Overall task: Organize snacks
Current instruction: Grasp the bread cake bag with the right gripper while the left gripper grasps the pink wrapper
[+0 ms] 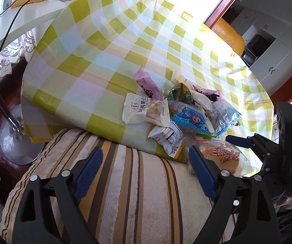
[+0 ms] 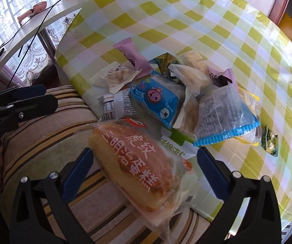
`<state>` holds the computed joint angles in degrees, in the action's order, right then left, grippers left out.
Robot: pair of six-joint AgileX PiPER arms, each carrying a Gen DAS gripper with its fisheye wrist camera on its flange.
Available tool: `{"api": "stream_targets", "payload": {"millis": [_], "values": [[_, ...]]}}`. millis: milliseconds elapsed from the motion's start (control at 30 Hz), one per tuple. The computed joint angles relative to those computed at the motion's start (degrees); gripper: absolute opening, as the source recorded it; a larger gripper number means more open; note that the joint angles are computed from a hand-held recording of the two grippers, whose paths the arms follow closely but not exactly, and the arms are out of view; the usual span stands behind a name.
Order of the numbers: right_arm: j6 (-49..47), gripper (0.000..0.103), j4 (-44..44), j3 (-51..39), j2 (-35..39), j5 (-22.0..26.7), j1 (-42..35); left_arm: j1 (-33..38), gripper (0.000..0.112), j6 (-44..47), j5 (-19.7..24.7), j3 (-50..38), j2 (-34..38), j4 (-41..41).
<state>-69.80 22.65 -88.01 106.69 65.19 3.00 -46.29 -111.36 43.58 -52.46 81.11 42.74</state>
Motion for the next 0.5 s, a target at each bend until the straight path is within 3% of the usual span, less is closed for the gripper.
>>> {"api": "stream_targets", "payload": {"millis": [300, 500], "values": [[0.77, 0.101, 0.13, -0.99, 2.36, 1.37, 0.92, 7.74, 0.078, 5.34, -10.3, 1.54, 0.13, -4.14], [0.63, 0.087, 2.0, -2.88, 3.39, 3.5, -0.1, 13.46, 0.077, 9.25, -14.8, 1.29, 0.81, -6.37]]}}
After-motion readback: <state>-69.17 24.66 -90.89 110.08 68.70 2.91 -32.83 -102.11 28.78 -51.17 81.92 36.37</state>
